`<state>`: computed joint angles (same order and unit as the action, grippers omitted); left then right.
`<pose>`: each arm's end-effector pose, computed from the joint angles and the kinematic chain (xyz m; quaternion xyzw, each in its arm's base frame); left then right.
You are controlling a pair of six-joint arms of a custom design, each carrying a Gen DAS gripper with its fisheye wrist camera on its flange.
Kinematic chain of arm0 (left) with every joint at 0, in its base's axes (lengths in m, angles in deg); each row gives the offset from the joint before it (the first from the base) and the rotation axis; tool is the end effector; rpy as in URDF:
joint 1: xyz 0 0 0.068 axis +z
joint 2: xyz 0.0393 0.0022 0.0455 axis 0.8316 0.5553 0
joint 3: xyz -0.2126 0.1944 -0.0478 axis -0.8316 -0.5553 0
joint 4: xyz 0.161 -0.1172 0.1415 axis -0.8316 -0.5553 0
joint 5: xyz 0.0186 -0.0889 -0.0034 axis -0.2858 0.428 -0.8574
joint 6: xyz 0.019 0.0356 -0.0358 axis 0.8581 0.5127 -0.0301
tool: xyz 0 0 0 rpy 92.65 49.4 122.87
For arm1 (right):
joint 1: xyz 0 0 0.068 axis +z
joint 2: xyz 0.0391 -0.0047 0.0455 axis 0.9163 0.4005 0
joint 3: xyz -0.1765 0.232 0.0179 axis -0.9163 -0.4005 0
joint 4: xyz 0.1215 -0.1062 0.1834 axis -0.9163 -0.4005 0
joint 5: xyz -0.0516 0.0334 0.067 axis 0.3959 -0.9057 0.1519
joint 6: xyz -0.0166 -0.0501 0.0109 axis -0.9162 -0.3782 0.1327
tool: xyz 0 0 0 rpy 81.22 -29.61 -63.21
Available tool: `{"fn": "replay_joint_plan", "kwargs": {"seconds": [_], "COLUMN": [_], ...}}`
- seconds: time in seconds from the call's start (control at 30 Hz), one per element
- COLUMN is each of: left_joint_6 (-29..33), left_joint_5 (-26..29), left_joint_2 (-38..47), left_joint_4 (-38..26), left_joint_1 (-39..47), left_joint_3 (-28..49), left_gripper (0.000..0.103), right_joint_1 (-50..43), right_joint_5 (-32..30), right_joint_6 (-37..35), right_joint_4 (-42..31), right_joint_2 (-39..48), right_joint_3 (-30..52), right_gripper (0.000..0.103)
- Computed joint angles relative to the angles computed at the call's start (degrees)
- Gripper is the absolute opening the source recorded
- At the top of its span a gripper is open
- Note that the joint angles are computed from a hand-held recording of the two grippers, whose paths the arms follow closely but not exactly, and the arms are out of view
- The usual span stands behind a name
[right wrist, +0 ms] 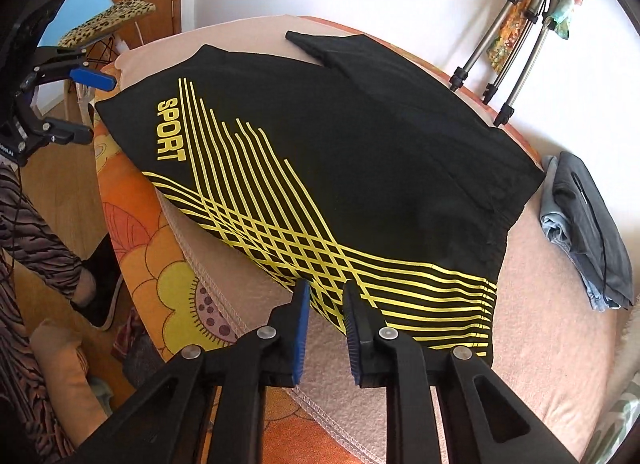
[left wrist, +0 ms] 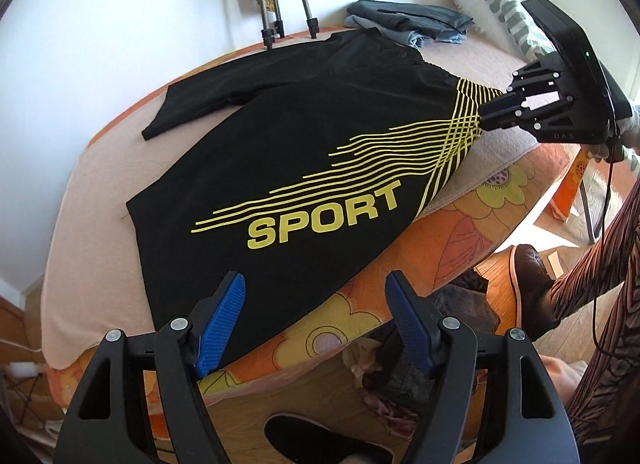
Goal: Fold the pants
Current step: 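Grasp the shorts' leg hem with the left gripper while the right gripper grasps the other hem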
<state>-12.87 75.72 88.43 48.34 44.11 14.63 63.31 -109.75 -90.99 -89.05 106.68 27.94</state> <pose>0.2094 -0.0382 0.1610 0.0468 0.9523 0.0519 0.2971 0.3649 -0.0031 0.1738 -0.5620 0.7736 0.0827 0.2808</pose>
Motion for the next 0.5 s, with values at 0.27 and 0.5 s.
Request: {"fn": "replay_joint_plan", "kwargs": {"seconds": [0.27,0.5], "left_joint_6": [1.86,3.88], "left_joint_5": [-2.54,1.24], "left_joint_2": [6.45,8.86], "left_joint_4": [4.24,7.31], "left_joint_1": [0.21,5.54], "left_joint_3": [0.23,-0.12], "left_gripper": [0.052,0.007], "right_joint_1": [0.10,-0.40], "right_joint_5": [-3.36,-4.07], "right_joint_6": [3.86,3.42], "right_joint_4": [-3.57,-4.51], "right_joint_2": [0.30,0.38], "right_joint_3": [4.60,4.67], "right_gripper": [0.003,0.003]}}
